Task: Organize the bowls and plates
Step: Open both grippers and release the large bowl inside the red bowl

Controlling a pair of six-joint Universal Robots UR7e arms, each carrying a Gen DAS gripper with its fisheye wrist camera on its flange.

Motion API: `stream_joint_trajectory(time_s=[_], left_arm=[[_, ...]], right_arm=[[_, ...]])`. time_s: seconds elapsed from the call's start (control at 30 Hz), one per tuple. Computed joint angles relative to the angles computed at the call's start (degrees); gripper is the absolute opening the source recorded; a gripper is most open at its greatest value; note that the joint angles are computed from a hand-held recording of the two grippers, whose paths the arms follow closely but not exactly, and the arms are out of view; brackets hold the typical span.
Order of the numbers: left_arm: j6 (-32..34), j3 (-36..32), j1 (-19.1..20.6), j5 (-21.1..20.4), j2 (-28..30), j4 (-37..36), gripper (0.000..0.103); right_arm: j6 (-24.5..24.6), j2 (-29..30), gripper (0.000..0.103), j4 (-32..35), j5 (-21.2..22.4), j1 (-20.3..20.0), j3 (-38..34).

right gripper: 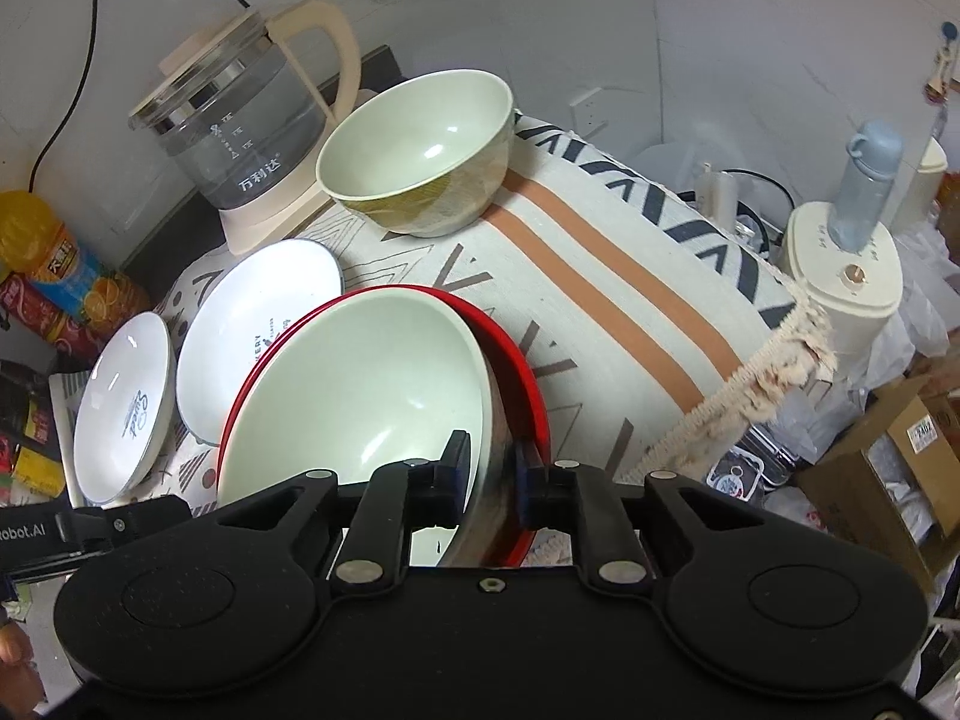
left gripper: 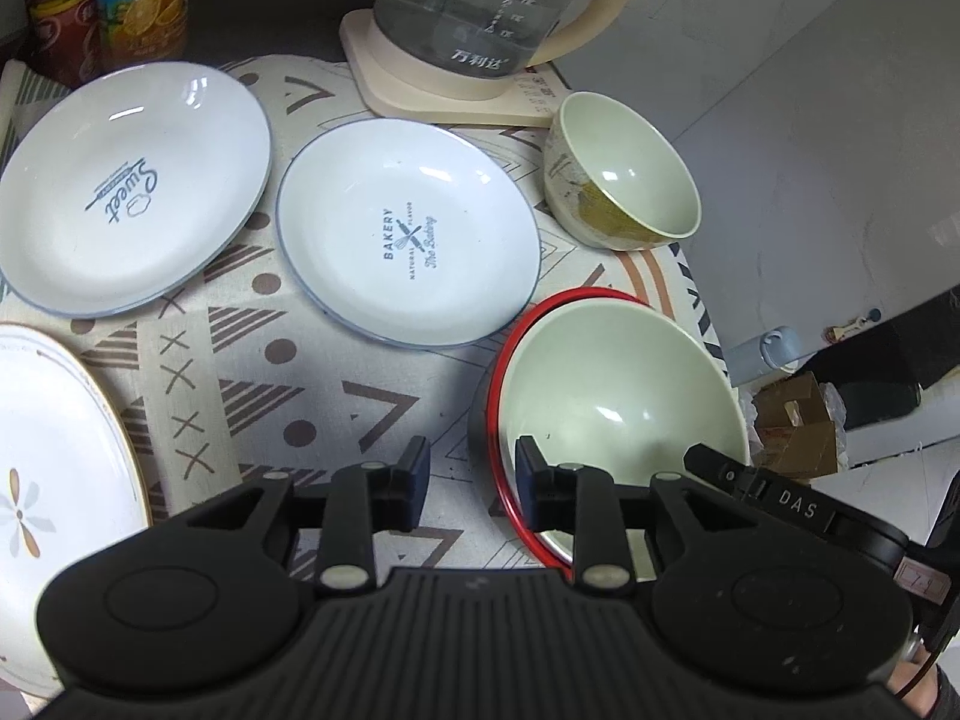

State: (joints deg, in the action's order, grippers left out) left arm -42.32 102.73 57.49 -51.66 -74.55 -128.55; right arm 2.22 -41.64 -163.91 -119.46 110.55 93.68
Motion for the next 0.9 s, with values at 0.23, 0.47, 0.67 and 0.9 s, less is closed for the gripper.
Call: stream_joint_trajectory(time_s=[0.23, 0.47, 0.67, 0.9], left_arm=[[1.63, 0.53, -0.16, -0.43, -0.77, -1.21, 0.028], [1.90, 0.55, 0.76, -1.09, 0.33, -1.31, 0.028], [1.45, 0.95, 1.36, -1.71, 0.66, -1.87, 0.028], [1.27, 0.54, 1.48, -1.42, 1.02, -1.93, 0.029]], right_arm=[[3.77, -0.78, 0.018, -0.08, -0.23, 0.19, 1.07], [5.67, -0.69, 0.023, 2.27, -0.33, 0.32, -0.16], [5.84, -0.38, 0.030, 5.48, -2.80, 1.56, -2.52], [4.09, -1.35, 0.035, 3.79, -1.99, 1.71, -1.58]])
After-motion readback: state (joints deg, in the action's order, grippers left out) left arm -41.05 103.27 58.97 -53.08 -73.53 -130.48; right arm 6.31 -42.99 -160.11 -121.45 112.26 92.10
